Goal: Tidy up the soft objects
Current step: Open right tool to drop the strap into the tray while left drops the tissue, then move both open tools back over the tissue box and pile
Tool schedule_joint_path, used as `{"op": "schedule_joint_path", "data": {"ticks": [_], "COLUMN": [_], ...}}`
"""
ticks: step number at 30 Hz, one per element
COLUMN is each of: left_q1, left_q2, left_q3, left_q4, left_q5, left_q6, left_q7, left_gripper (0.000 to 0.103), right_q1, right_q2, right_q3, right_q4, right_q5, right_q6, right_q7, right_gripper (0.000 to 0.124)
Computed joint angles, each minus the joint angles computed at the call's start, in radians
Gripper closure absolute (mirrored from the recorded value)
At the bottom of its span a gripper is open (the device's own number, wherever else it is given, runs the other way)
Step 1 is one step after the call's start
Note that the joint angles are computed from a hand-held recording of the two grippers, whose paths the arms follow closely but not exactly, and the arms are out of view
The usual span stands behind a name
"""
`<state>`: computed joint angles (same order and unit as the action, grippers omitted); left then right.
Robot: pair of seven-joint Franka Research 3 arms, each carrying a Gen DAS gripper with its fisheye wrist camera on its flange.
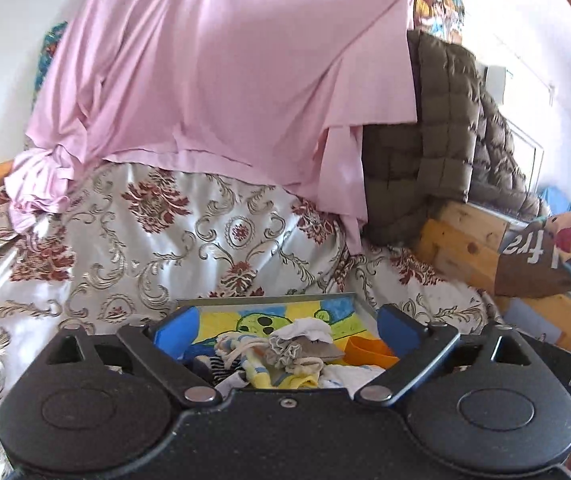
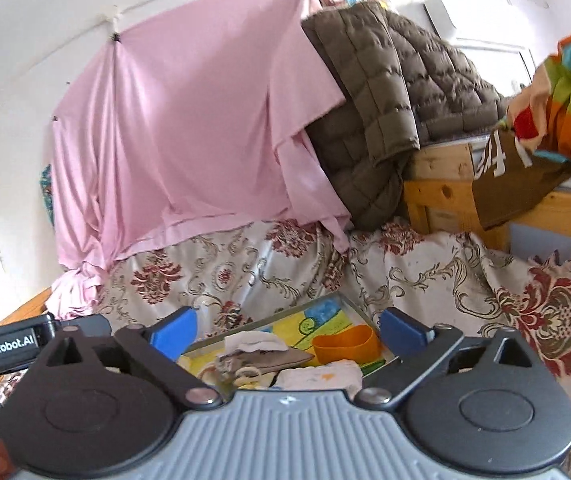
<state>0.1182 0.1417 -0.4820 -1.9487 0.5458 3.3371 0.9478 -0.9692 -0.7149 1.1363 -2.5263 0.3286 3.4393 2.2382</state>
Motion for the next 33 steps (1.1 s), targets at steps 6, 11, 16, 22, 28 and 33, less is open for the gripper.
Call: {"op": "schedule_joint_path", "data": {"ticks": [6,11,16,22,28,33], "left_q1": [-0.128,-0.187,-0.25,-0.284,-0.35,-0.488], "left_q2": [-0.141,-0.212,-0.264,-0.307,-0.341,-0.36], "left_q3": [0.131,0.208,0.299,0.373,0.503,0.703], "left_q4": [-0.205,-0.311,-0.386,-0.448,-0.485,-0.498], "left_q5": [-0.246,-0.248,-0.175,-0.064,0.155,0.407], "left_q6": [0.106,0.138,0.15,0.157,0.138,0.109], "left_q7": [0.183,0.162,0.115,0.059,-0.063,-0.266], "left_gripper": [0.001,0.001,0.001,0.001,0.001,0.001], "right_q1": [0.106,0.192,0.245,0.307,0.37,0.422], "right_q2": [-0.126,-0.187,-0.256,-0.304,-0.309,-0.247], "right_q3": [-0.023,-0.048,-0.069,-0.098,-0.138,-0.176], "right_q4": [-0.1,-0.163,-0.196,-0.227,-0.227,-0.211], "right_q5": [0.037,0.046,0.015,-0.05,-0.126,-0.192], "right_q6": [0.013,-0.024,-0.105,-0.178,-0.293,-0.369], "right_q7": [0.031,0.066,0.124,0.185,0.229,0.249], "right_gripper": [0.021,0.021,0.021,0.021,0.021,0.021]}}
